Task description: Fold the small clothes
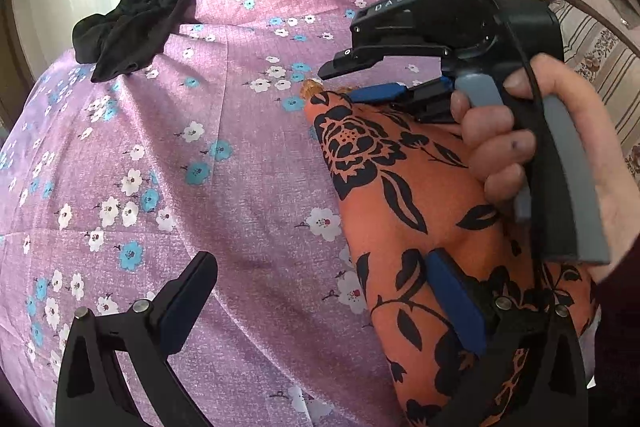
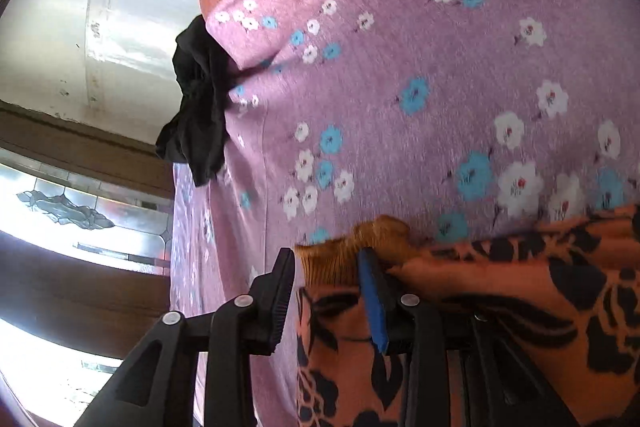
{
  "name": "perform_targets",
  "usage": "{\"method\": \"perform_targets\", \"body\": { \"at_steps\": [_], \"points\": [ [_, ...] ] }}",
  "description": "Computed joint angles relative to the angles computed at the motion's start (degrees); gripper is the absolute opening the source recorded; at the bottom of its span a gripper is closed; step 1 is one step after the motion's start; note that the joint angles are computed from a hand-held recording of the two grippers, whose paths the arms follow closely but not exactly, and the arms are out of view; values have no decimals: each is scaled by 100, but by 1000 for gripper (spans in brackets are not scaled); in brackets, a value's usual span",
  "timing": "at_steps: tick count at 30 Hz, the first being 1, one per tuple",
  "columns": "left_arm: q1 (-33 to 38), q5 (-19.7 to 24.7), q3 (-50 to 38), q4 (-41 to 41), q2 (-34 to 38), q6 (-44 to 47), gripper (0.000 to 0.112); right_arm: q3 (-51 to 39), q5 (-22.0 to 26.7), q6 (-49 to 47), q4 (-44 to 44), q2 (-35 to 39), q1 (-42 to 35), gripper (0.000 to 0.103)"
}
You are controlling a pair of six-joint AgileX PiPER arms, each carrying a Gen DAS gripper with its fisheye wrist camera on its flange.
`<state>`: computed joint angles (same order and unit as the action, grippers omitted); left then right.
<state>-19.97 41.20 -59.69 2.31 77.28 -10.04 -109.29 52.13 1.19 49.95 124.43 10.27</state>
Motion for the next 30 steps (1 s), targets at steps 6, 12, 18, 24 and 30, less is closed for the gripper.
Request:
{"method": "perform_targets", "body": {
  "at_steps": [6, 12, 18, 24, 30],
  "points": [
    [-76, 32, -13, 139, -24, -123, 103, 525, -62, 30, -216, -685, -3, 39],
    [-233, 70, 12, 443, -99, -419, 103, 1667, -116, 11, -629, -1928, -288, 39],
    [-275, 101, 12, 519, -125, -490, 103, 3139, -193, -55, -890, -3114, -641, 39],
    [-312, 39, 49, 604, -118, -556, 103, 4202, -335, -558, -655, -3321, -917, 40],
    [-305, -38, 88, 623, -127, -541, 103, 4109, -319, -836, -626, -3265, -836, 59]
  ]
}}
